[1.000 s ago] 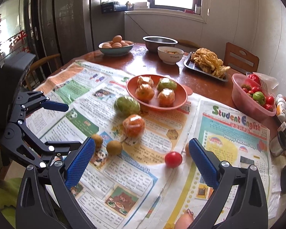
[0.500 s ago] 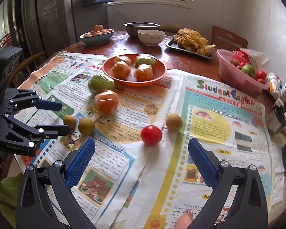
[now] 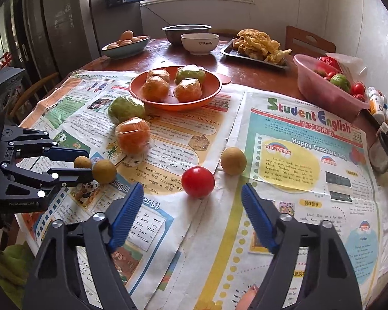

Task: Organize fruits
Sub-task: 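Grasp a small brown kiwi with the left tool while the right tool grasps a red cherry tomato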

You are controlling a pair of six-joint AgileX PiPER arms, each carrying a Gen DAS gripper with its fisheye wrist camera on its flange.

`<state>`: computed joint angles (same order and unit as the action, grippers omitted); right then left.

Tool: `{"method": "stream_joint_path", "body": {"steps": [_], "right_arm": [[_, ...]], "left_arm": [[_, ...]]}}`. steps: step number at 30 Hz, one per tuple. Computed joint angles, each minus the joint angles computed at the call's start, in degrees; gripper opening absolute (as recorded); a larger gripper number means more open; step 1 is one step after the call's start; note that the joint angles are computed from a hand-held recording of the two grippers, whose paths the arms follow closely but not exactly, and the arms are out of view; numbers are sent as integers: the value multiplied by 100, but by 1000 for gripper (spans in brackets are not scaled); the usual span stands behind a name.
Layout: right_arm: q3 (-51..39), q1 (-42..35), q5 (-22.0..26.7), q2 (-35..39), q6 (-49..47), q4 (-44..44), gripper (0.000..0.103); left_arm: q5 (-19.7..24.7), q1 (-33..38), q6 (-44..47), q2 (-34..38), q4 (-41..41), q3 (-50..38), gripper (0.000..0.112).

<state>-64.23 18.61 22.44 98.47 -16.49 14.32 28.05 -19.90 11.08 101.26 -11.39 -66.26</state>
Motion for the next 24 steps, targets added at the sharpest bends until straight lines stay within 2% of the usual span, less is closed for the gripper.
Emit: {"method": "stream_joint_path", "body": {"steps": [4, 9, 14, 19, 24], "right_arm": [[-100, -25, 39, 133, -51, 30, 60], [-222, -90, 121, 288, -270, 243, 49], [-338, -114, 153, 424, -226, 212, 43], [-483, -108, 209, 529, -293, 260, 30], [-546, -79, 287, 548, -551, 498, 28]], "left_arm": [[27, 35, 88, 29, -101, -42, 16], [74, 112, 324, 53, -371, -73, 16], [81, 137, 381, 48, -456, -69, 16], [104, 153, 472, 52, -601, -81, 16], [138, 204, 542, 55, -706, -88, 16]]}}
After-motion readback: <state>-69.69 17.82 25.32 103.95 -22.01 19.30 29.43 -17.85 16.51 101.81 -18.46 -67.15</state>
